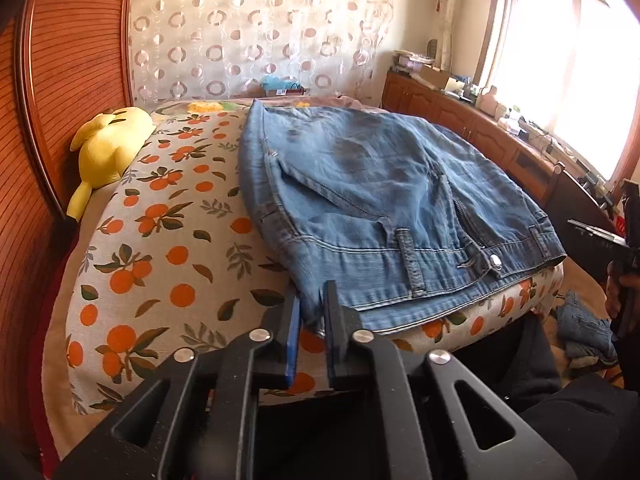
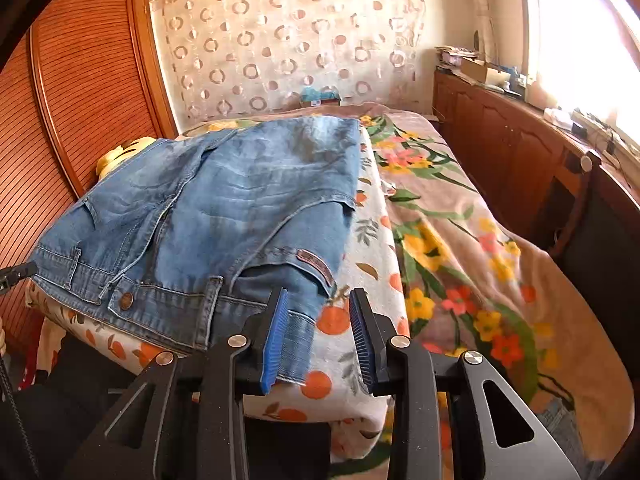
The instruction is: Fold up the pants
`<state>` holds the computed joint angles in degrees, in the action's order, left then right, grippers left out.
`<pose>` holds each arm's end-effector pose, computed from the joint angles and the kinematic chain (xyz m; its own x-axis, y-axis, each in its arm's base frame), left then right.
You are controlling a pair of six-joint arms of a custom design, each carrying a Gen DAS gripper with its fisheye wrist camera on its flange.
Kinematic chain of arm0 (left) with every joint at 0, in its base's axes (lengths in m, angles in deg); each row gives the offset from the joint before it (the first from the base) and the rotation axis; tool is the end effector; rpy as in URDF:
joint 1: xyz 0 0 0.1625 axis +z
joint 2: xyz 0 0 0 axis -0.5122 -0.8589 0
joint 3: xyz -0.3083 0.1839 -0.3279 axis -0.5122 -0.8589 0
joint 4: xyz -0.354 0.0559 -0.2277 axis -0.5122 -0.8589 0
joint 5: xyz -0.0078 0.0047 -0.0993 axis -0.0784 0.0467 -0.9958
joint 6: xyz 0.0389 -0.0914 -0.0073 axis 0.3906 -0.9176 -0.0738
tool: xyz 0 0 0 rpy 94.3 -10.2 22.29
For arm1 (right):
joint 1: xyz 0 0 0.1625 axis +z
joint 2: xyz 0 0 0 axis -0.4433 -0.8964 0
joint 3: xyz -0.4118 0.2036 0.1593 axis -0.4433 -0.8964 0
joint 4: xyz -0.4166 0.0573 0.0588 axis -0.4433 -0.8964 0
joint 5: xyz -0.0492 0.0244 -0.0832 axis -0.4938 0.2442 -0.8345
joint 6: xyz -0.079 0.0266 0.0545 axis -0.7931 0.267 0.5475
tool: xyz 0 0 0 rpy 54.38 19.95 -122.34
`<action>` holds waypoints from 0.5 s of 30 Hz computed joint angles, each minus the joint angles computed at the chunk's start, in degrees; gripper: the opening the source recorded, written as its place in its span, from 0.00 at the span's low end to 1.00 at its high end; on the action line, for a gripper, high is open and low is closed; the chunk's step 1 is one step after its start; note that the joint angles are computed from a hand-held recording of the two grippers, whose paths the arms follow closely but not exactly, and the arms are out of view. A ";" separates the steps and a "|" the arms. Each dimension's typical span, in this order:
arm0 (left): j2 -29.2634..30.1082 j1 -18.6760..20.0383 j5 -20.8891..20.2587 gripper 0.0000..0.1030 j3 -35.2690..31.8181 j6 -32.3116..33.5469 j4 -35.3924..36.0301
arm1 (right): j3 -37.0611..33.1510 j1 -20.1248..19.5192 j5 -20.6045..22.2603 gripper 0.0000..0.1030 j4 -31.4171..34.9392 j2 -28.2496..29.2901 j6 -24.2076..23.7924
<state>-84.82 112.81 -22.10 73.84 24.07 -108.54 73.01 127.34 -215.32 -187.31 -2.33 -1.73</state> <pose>0.0352 -0.8794 0.3076 -0.7095 0.4933 -0.5032 0.6860 0.6469 -0.3330 0.2100 -0.7274 0.0328 -0.7485 0.2143 0.6275 -0.3983 0.6114 -0.6838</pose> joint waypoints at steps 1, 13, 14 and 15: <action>-0.10 -0.05 -0.35 0.15 0.07 0.00 -0.11 | 0.23 -0.04 0.04 0.34 -0.01 -0.06 0.25; -0.54 -1.54 -3.60 0.58 1.08 2.28 -5.33 | 3.68 -0.26 3.09 0.44 2.12 -2.23 4.75; -0.31 -1.71 -3.78 0.58 0.92 2.48 -5.56 | 3.55 -0.38 3.46 0.45 2.70 -2.19 4.97; -0.07 -1.88 -4.03 0.58 0.73 2.72 -5.57 | 3.33 -0.40 3.50 0.45 3.02 -2.05 5.17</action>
